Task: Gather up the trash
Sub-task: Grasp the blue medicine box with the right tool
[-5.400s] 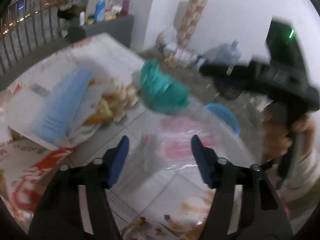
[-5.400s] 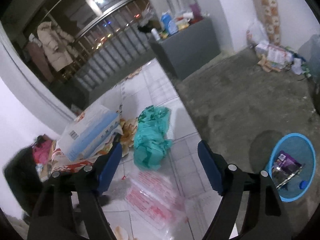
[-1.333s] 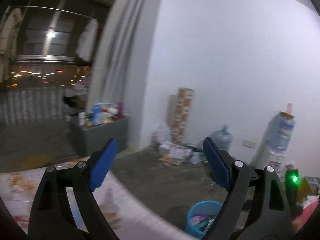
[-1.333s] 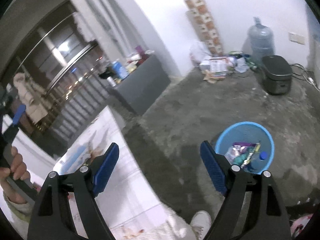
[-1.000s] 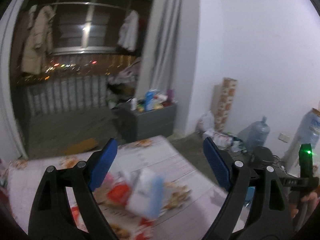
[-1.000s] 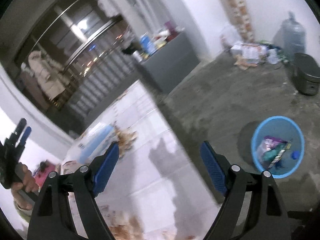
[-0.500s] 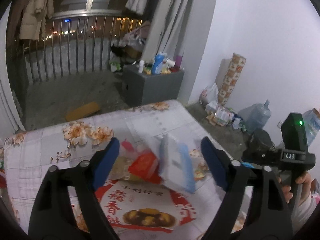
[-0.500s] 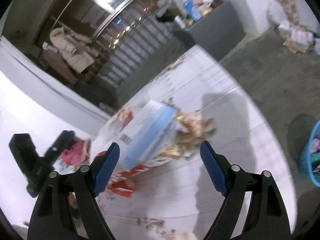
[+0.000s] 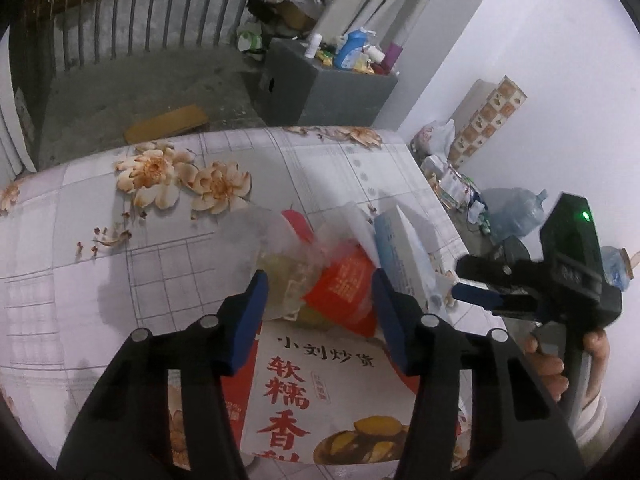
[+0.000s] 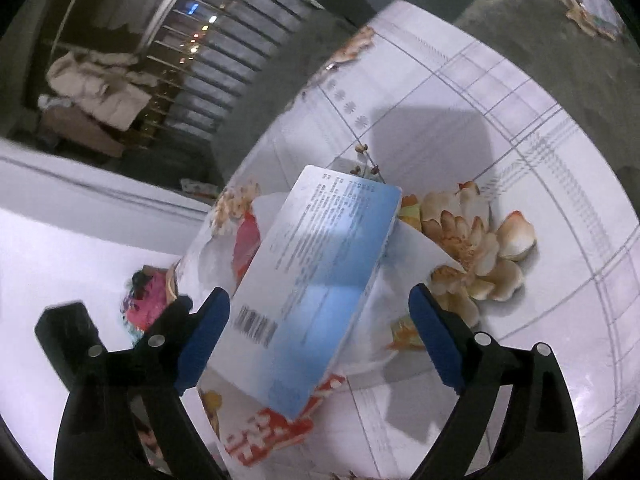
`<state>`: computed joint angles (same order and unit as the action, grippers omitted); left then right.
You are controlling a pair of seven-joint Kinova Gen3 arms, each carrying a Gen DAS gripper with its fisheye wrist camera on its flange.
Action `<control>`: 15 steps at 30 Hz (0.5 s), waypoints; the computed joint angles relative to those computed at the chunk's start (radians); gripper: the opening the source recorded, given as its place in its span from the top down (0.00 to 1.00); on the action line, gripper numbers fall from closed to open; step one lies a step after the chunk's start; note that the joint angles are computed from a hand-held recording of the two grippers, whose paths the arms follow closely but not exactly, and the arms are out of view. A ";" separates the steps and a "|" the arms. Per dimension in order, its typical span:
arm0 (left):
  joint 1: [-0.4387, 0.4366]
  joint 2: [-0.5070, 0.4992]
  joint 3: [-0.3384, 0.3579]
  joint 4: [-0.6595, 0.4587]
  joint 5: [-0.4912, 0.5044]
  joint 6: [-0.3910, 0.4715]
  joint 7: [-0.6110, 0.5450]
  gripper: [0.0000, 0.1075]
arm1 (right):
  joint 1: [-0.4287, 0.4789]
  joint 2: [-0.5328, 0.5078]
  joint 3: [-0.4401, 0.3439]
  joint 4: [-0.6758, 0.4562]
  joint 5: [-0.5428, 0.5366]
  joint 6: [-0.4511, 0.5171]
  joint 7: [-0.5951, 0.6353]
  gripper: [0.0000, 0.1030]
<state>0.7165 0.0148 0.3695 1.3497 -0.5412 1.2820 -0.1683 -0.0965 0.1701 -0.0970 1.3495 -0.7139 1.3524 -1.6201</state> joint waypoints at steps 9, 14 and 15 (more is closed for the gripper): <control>0.001 0.006 -0.001 0.033 0.023 -0.038 0.009 0.64 | -0.039 0.098 -0.039 -0.066 0.036 0.028 -0.018 0.13; 0.005 -0.015 0.003 0.108 0.083 -0.106 0.054 0.70 | -0.012 0.085 -0.051 -0.006 -0.016 0.038 0.088 0.29; 0.004 -0.022 0.006 0.125 0.096 -0.125 0.063 0.71 | -0.014 0.081 -0.050 -0.001 -0.012 0.039 0.101 0.30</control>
<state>0.7209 -0.0072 0.3759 1.4751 -0.4454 1.1567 -0.1050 -0.1108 0.2514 -0.1468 1.3481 -0.7255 1.3916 -1.5192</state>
